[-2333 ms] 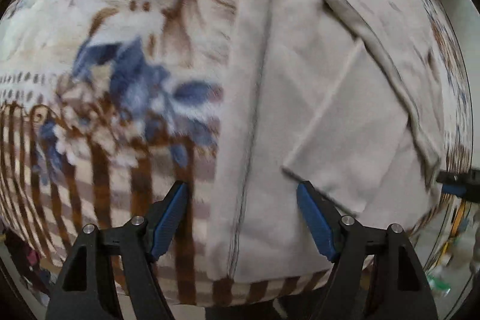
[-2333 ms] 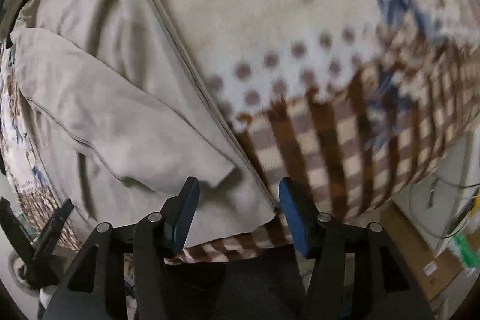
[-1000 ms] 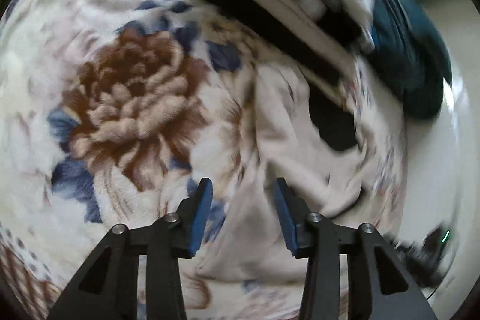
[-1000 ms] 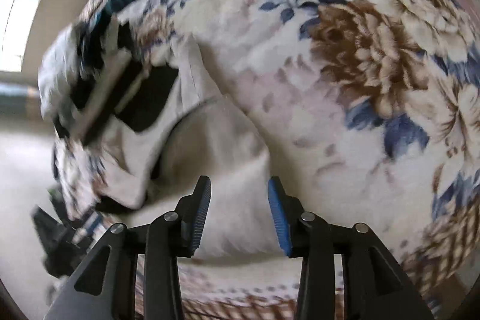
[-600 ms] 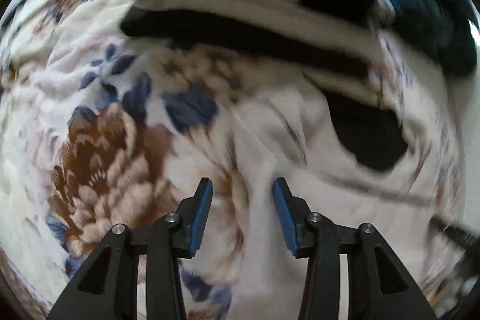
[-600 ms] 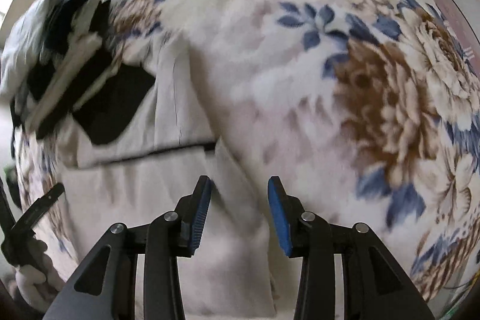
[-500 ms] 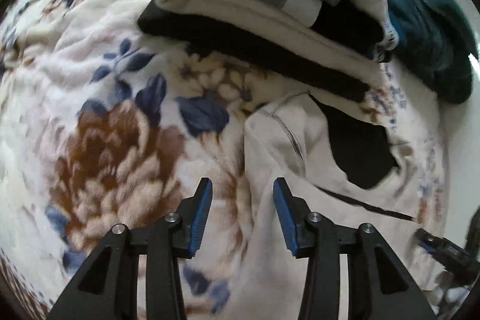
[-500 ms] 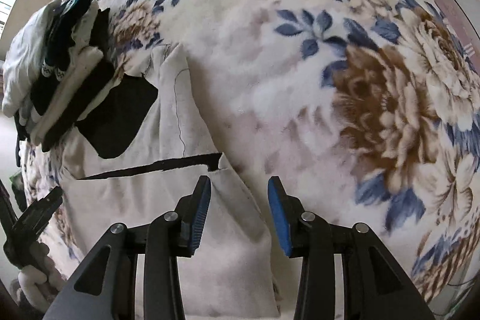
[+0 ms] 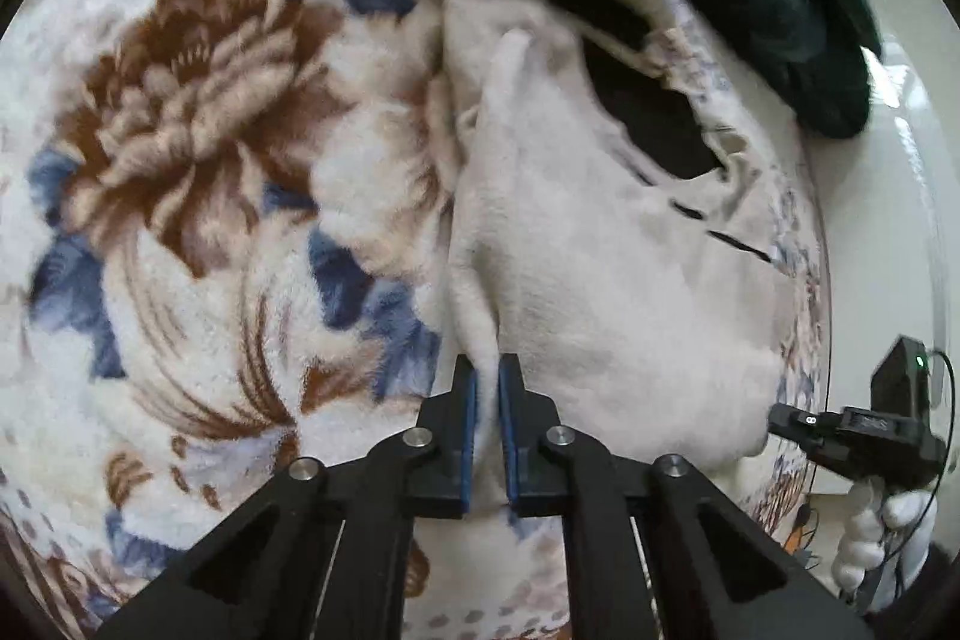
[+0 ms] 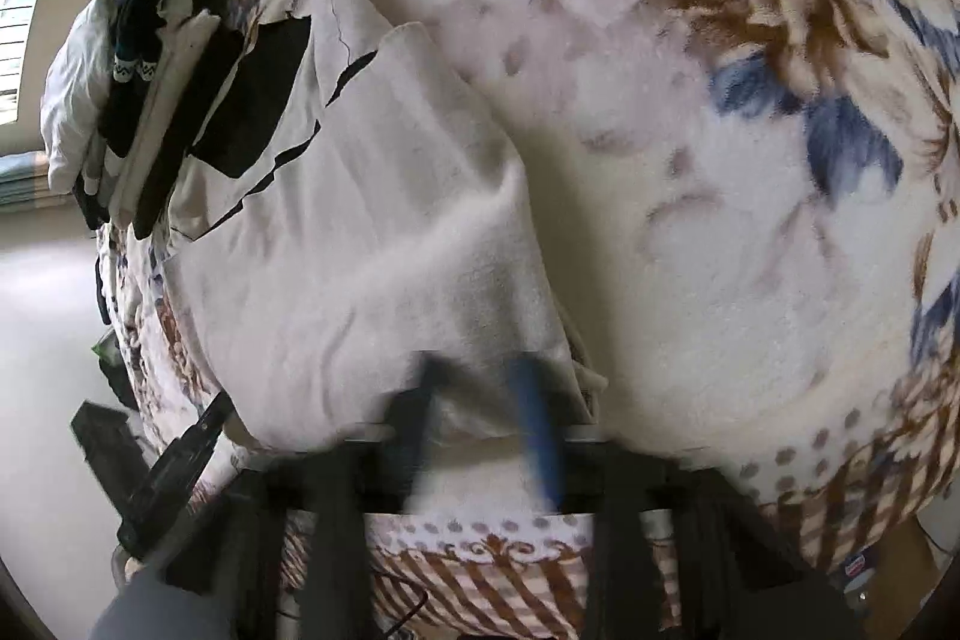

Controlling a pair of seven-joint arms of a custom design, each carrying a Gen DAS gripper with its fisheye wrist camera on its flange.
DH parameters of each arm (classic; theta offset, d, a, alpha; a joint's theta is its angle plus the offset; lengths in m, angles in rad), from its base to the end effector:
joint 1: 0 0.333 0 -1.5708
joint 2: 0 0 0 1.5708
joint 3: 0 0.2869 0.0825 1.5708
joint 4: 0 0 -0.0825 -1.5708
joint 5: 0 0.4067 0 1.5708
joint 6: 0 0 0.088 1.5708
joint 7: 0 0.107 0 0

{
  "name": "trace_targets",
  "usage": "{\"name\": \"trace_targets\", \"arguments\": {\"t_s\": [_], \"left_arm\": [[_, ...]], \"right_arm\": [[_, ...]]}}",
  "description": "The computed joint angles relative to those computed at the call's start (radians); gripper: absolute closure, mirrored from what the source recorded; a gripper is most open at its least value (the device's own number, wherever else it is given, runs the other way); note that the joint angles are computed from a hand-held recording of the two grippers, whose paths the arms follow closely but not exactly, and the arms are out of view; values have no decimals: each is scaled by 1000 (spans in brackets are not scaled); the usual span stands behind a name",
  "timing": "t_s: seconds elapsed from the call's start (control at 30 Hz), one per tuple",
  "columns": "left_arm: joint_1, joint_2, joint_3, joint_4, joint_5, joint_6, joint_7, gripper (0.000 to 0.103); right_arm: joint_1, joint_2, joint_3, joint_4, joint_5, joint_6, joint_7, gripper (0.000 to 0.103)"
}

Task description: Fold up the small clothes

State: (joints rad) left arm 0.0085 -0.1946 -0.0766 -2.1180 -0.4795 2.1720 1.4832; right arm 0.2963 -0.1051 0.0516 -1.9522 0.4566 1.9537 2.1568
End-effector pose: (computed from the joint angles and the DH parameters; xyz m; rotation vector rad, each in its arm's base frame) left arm 0.5463 -0.0566 0.4888 2.2949 -1.7935 0.6729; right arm 0.5223 0.2214 0.5047 -1.5936 2.3738 0.5407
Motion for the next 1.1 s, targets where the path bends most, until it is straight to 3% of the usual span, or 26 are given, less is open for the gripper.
{"name": "trace_targets", "arguments": {"t_s": [0.07,0.33,0.4,0.43,0.47,0.5,0.63,0.7,0.73,0.77,0.83,1.1], "left_arm": [[7,-55,6,-27,21,-15,2,98],[6,-81,1,-57,35,-66,-55,100],[7,-73,16,-55,2,-75,-47,99],[7,-61,18,-47,-12,-78,-55,99],[10,-61,24,-48,-33,-76,-56,98],[11,-62,30,-51,-57,-75,-49,96],[6,-63,37,-65,-129,-66,-3,65],[-2,-47,30,-60,-145,-65,19,65],[-6,-36,27,-52,-150,-72,28,65],[-7,-35,17,-55,-129,-58,29,69],[-9,-48,5,-73,-109,-14,19,97],[-17,-150,18,-103,-85,-33,2,98]], "right_arm": [[4,5,7,11,-27,-2,11,103],[1,-13,2,38,-94,-85,4,102],[-2,-18,-3,26,-78,-68,-13,85],[-4,-17,-9,18,-51,-57,-24,60],[-6,-26,-11,2,-33,-39,-31,45],[-6,-34,-13,-20,-7,-9,-42,45],[-6,-10,-14,-29,27,-22,-57,45],[-3,-7,-8,-37,39,-15,-60,66],[-1,-8,-3,-38,26,-11,-54,86],[2,-6,2,-31,10,-12,-50,90],[5,-12,6,-29,-6,2,-44,92],[5,-18,-3,41,-31,-94,-64,94]]}}
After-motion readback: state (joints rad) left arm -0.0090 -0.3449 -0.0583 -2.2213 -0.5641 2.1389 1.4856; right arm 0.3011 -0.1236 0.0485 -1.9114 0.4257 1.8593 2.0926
